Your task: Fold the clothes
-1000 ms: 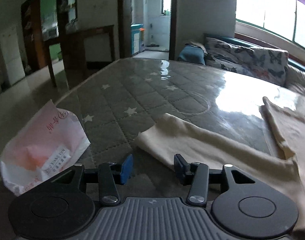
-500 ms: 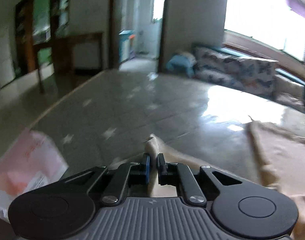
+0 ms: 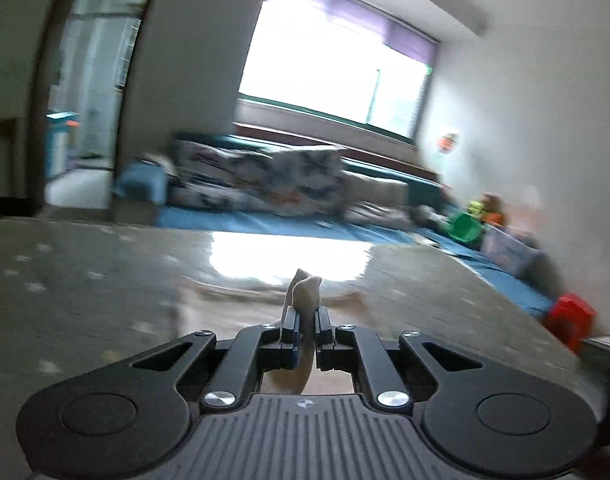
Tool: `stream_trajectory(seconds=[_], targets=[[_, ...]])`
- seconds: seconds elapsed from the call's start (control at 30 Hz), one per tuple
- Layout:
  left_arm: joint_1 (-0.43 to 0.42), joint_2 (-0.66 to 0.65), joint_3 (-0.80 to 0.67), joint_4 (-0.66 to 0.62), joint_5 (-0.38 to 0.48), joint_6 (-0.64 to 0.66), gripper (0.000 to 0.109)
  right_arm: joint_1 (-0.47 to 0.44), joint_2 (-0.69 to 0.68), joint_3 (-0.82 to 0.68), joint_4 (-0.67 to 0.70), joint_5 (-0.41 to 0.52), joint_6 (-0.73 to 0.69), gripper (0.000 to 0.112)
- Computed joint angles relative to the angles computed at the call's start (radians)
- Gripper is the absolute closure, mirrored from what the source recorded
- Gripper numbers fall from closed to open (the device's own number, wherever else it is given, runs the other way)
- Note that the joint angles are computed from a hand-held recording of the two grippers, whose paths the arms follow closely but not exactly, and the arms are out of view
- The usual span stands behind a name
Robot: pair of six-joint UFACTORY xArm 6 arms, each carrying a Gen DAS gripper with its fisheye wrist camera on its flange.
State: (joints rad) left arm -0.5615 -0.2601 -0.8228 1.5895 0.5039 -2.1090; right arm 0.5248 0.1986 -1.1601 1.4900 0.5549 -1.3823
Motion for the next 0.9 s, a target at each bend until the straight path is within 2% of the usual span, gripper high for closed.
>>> stream_trajectory(seconds=[0.07, 0.1, 0.17, 0.2, 0.3, 0.4, 0.67, 0.73, 0.8, 0.9], targets=[[0.027, 0.061, -0.042, 0.039, -0.119, -0.035, 0.100, -0.003, 0.011, -0.003, -0.013, 0.006, 0.019, 0.069], [0.032, 0.083, -0.054, 0.031, -0.145, -0.015, 0.099, -0.002, 0.016, -0.003, -0.020, 0.004, 0.026, 0.069], [0.036, 0.116, -0.067, -0.011, -0.182, 0.057, 0.095, -0.002, 0.026, -0.004, -0.036, 0.002, 0.041, 0.069], [0.041, 0.120, -0.064, -0.037, -0.199, 0.091, 0.088, -0.002, 0.031, -0.004, -0.045, 0.003, 0.048, 0.069], [0.055, 0.068, 0.001, -0.039, -0.213, 0.114, 0.081, -0.006, 0.041, -0.003, -0.056, 0.012, 0.059, 0.069], [0.056, -0.020, 0.090, -0.057, -0.167, 0.179, 0.080, -0.012, 0.048, -0.009, -0.058, 0.028, 0.067, 0.067], [0.004, -0.180, 0.282, -0.233, 0.046, 0.415, 0.080, -0.043, 0.059, -0.035, -0.057, 0.114, 0.140, 0.063], [-0.015, -0.190, 0.304, -0.242, 0.068, 0.448, 0.077, -0.057, 0.055, -0.035, -0.059, 0.148, 0.164, 0.057], [-0.028, -0.186, 0.315, -0.234, 0.080, 0.468, 0.067, -0.068, 0.058, -0.042, -0.062, 0.175, 0.191, 0.057], [-0.042, -0.148, 0.306, -0.200, 0.088, 0.476, 0.066, -0.072, 0.072, -0.057, -0.071, 0.184, 0.242, 0.057]])
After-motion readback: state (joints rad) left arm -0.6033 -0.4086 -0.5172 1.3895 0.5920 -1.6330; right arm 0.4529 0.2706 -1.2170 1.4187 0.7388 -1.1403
